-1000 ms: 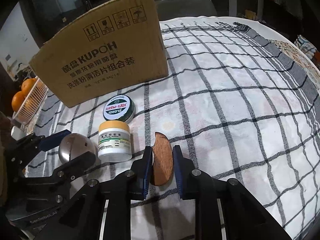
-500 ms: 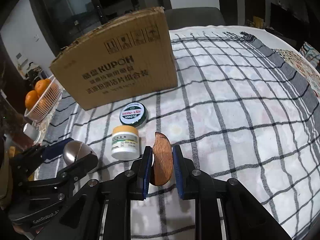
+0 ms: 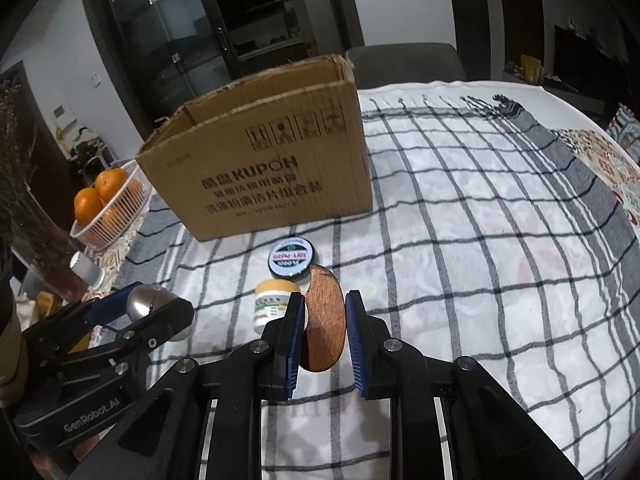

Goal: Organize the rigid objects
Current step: 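Lift and carry the silver egg with the left tool while the right tool carries the comb into the box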

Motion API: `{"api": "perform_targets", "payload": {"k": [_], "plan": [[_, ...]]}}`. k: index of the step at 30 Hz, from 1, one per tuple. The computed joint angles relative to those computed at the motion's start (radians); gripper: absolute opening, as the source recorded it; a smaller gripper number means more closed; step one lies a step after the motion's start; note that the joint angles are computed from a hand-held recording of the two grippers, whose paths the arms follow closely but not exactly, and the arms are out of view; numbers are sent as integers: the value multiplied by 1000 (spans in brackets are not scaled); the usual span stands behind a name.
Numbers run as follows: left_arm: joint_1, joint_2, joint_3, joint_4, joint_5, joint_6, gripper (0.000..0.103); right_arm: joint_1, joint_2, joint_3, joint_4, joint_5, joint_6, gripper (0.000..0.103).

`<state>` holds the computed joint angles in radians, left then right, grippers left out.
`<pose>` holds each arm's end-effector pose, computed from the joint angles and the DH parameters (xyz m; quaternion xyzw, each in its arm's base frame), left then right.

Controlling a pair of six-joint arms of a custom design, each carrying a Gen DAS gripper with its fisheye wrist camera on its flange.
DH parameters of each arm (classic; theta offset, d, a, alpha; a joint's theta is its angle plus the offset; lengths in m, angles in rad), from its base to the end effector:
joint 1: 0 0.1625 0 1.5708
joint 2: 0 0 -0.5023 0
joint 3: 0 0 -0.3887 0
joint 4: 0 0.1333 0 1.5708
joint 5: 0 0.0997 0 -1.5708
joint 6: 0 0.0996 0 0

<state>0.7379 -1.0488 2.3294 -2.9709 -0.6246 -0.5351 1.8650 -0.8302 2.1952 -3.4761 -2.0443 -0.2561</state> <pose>-0.2019 -0.4730 0.1795 0.1049 0.8828 -0.3286 0.3189 0.2434 -0.5003 0.1280 0.1943 -0.9186 0.2637 0.2211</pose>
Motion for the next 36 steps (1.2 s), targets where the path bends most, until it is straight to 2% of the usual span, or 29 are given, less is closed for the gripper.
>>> {"api": "perform_targets", "payload": {"k": [12,21,36], "plan": [[-33,-21,-20,20,85,-57,61,27,-24,-11,-20,35,-39,22],[-51,-32,-38,13,137,-44,61,54,-33,-31,-40,55,-67,23],[-70,-36,-100,-64,210,89,61,88,-45,-97,-47,90,-103,23]]}}
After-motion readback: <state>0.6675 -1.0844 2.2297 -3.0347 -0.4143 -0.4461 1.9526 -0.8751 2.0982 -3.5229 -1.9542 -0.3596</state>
